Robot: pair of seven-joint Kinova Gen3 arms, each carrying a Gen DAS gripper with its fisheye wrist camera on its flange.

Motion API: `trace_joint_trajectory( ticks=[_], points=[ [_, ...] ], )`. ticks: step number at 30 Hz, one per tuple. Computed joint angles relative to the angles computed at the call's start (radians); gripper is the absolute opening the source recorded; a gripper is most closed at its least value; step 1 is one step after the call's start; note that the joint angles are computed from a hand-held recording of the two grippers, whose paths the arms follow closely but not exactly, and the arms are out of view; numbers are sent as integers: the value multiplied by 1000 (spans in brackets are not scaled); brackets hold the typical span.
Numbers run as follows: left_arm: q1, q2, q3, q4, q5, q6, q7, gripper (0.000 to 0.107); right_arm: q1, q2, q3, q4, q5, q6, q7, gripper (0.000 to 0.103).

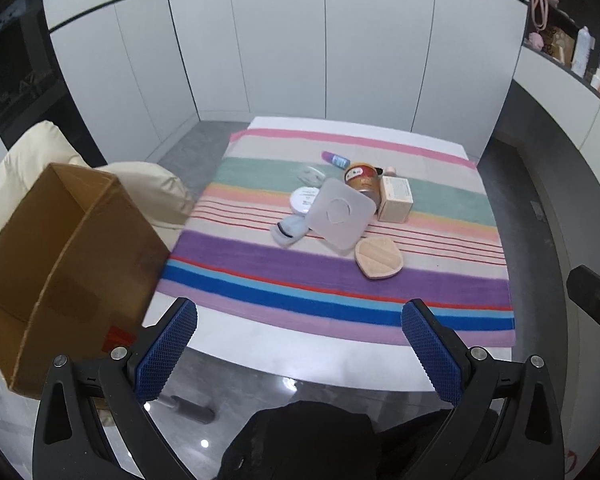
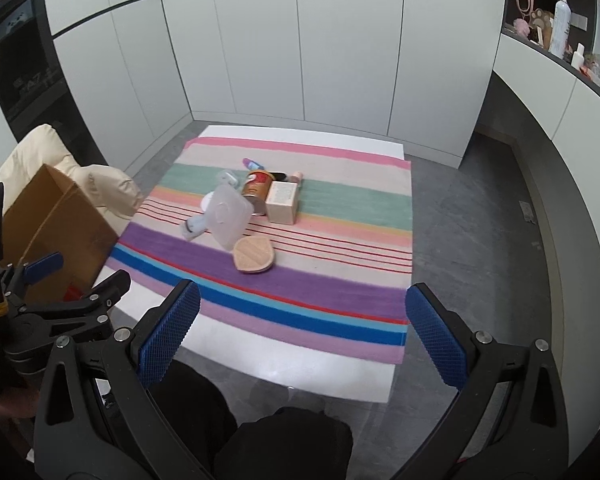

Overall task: Organize objects
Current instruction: 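Move both tools toward the objects on the striped cloth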

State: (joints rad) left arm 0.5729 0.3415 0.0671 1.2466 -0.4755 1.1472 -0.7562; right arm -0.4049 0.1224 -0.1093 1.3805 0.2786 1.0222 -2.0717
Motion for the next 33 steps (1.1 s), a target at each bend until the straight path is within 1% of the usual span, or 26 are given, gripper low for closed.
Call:
trace_joint_trajectory(
  ticks=[5, 8, 12, 14, 18, 22, 28, 33],
  points=[
    [-35, 68, 8, -81, 73, 21, -63, 103, 22, 61, 15, -33, -21, 4, 56, 103],
    [-39, 102, -2, -122, 91, 24, -103, 103, 28, 98, 27, -52, -33, 12, 74, 103],
    [-55, 145, -15, -167, 119, 9, -162, 103, 47, 135, 41, -68, -73, 5, 91, 103],
    [-73, 159, -18, -175, 148, -8, -182, 103, 52, 159, 48, -81, -83, 5, 97, 103],
    [-70, 200, -42, -204, 147, 3, -202, 102, 62, 206, 56, -110, -111, 10, 109, 103],
    [-97, 231, -44, -221, 185, -3, -229, 102, 76, 254, 57, -139, -151, 11, 135, 103],
    [-128, 277, -58, -243, 208, -5, -258, 102, 61, 345, 63, -195, -166, 23, 157, 103],
    [-164, 307, -64, -245, 232, 11, -296, 98, 42, 413, 64, -237, -174, 34, 182, 103]
  ],
)
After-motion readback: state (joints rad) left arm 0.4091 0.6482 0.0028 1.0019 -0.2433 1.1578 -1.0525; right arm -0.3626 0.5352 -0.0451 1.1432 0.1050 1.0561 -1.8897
